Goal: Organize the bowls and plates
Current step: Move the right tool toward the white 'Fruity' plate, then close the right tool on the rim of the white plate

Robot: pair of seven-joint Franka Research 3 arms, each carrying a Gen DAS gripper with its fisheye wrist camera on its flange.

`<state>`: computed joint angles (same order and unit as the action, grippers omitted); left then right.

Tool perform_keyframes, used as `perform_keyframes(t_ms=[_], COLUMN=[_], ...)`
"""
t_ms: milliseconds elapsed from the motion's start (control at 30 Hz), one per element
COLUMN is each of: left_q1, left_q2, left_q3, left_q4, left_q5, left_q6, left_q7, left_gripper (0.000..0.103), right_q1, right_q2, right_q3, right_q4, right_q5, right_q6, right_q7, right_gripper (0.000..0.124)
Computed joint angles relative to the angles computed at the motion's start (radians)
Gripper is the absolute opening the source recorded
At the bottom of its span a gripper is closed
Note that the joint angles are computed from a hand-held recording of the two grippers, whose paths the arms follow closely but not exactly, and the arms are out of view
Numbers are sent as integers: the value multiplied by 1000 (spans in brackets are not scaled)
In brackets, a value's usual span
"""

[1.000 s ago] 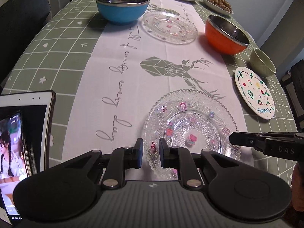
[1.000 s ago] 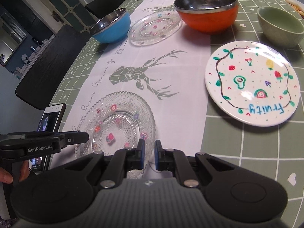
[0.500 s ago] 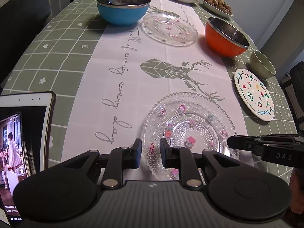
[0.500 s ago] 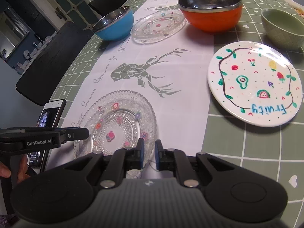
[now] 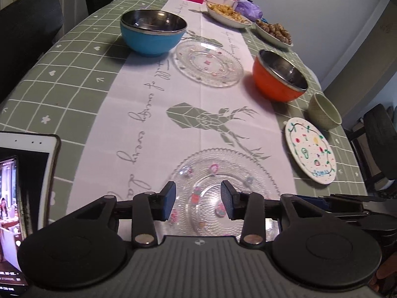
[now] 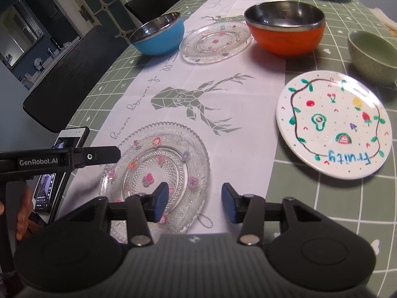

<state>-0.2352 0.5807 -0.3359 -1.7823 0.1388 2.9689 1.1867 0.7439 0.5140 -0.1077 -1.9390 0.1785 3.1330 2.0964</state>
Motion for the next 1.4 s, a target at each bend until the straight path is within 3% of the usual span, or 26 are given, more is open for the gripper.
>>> perform_keyframes(t_ms=[133,200,300,433,600,700,800,833,933,1100,1167,1267,1400], left_q1=[3,0,-23,-11,-64,-90,-139,-155,-197,-274,-303,-309,-322], left_q2=[13,19,31,63,133,207,279,305,383,509,555,598,651], left_q3=[-15,-20,-15,-71,-77,-93,-72,-64,-45,21,57,61,75], left_q4=[20,33,70,136,267,383,505,548,680,894,973,1038,1123], left_q5=[-2,6,24,3,-21,-57,-80,-88,-118,-119,-107,-109,-106], left_q6=[7,9,-6,-45,-100,-174,-253,-279,-348,-420,-442,-445,-457], left_q7=[11,26,46,116,166,193,200,197,181,113,68,51,38], left_gripper=[48,49,50,50,50,50,51,52,52,52,52,52,52], right_q1=[30,74,75,89,8,19,-72,-81,-90,-214,-241,-295,-309], right_q2=[-23,-41,-81,-127,-159,-165,-182,-183,-181,-169,-163,-157,-141], right_q3=[-46,-109,-136,-197,-175,-225,-159,-158,-177,-77,-51,8,26], right_q4=[-16,-23,-42,-66,-124,-158,-189,-195,-201,-203,-202,-203,-181], right_q5=[-17,-49,-115,-235,-280,-329,-299,-306,-340,-265,-239,-174,-117], right_q6=[-5,-33,-76,-154,-138,-137,-110,-107,-127,-131,-128,-93,-92], right_q7=[7,31,42,81,128,245,258,275,341,318,305,248,193], right_gripper=[50,51,52,52,52,52,55,61,63,62,61,57,48])
